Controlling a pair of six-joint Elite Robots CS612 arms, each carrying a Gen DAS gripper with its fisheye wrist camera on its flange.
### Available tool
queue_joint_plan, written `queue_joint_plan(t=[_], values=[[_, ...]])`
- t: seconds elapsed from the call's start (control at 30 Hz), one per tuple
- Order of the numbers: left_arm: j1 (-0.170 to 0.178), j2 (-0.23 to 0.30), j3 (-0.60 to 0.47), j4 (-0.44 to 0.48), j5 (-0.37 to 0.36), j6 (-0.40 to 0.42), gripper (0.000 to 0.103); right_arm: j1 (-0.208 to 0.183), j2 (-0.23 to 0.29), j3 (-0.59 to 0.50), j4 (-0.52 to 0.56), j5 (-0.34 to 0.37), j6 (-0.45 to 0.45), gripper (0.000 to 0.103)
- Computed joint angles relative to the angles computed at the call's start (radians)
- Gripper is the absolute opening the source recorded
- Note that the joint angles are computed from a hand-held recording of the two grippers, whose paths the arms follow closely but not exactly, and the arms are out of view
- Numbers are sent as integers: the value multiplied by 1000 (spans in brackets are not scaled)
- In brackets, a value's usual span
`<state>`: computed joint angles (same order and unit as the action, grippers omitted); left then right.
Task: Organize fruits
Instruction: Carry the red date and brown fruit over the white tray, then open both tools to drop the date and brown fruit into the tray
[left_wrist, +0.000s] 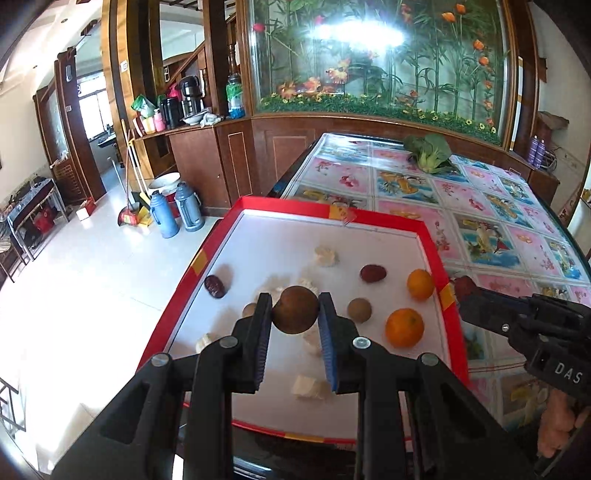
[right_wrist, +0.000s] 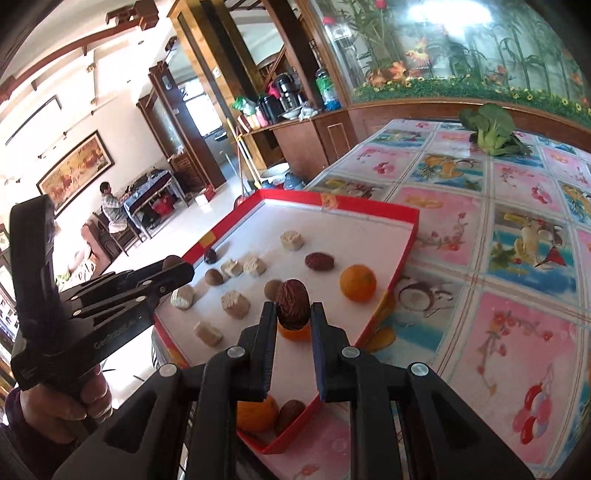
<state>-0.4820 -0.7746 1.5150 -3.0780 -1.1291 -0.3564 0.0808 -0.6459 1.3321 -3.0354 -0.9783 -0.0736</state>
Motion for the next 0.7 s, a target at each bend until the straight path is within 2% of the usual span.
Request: queue_joint_plan(t=[0.27, 0.47, 0.7], values=[[19, 0, 30, 23, -44, -63, 27, 30, -10, 21, 37, -6, -68, 16], [17, -1, 39, 11, -93, -36, 27, 46, -6, 19, 57, -36, -104, 16], [10, 9, 20, 27, -117, 4, 27, 42, 6, -4, 92, -63, -86, 16]])
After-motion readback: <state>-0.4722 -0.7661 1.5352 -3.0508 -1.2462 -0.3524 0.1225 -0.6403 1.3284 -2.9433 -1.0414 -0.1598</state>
